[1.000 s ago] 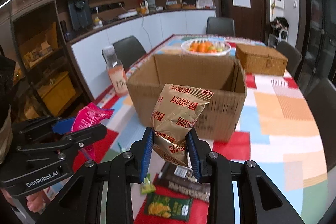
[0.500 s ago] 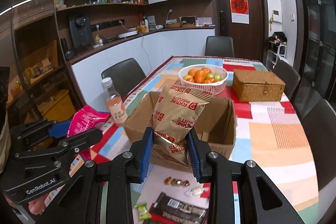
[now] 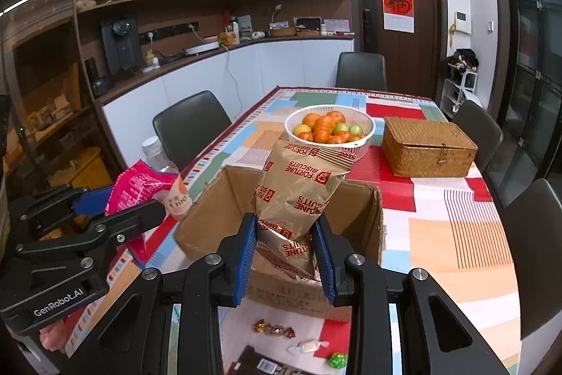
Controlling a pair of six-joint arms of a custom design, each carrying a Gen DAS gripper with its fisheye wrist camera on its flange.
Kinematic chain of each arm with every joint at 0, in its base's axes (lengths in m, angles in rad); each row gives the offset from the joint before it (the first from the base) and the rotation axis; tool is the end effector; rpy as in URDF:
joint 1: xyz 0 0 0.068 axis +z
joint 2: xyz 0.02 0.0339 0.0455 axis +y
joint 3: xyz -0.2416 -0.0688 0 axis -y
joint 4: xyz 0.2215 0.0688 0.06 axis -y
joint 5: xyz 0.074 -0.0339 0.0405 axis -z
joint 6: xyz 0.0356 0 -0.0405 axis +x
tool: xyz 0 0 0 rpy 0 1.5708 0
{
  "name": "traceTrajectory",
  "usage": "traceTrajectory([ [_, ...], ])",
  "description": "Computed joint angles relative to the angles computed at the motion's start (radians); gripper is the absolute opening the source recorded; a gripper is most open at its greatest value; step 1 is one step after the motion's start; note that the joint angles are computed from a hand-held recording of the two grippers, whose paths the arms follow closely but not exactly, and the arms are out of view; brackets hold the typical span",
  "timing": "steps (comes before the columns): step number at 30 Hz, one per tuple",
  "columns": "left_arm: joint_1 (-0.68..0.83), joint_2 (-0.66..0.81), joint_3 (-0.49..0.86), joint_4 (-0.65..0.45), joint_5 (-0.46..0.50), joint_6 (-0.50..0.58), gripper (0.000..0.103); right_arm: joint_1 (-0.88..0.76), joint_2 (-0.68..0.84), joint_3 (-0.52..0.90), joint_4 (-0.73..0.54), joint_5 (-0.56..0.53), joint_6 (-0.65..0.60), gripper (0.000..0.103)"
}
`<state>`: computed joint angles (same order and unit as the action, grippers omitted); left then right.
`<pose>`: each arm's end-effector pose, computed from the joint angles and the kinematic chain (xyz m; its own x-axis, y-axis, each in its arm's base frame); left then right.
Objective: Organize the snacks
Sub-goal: 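Carry the pink packet and tan biscuit bag into the box and release, then move both open grippers back toward the chocolate bar and candies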
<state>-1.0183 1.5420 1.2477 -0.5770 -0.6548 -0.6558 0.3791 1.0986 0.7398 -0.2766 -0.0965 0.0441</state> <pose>0.1802 -0.2510 0.2699 -0.6045 0.0589 -0.7944 0.1271 0.9916 -0.0233 0.2093 0.0871 0.2421 -0.5702 -0.1799 -0.8015 -0.4157 0.9048 0.0926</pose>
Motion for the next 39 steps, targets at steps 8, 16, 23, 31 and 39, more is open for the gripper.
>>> traceTrajectory([
  [8, 0.103, 0.096, 0.035, 0.041, 0.094, 0.045, 0.037, -0.020, 0.155, 0.054, 0.047, -0.001, -0.014, 0.033],
  [16, 0.154, 0.204, 0.127, 0.015, 0.103, 0.084, 0.049, -0.026, 0.259, 0.088, 0.080, 0.007, -0.024, 0.034],
  [23, 0.099, 0.160, 0.074, 0.026, 0.039, 0.058, 0.063, -0.039, 0.228, 0.051, 0.092, 0.032, -0.022, 0.051],
  [31, -0.032, 0.100, 0.021, 0.019, -0.029, 0.026, 0.063, -0.032, 0.015, -0.076, 0.059, 0.019, -0.038, 0.051],
  [39, -0.135, 0.124, 0.037, -0.037, -0.077, -0.010, 0.063, -0.056, -0.152, -0.167, -0.035, -0.014, -0.075, 0.050],
])
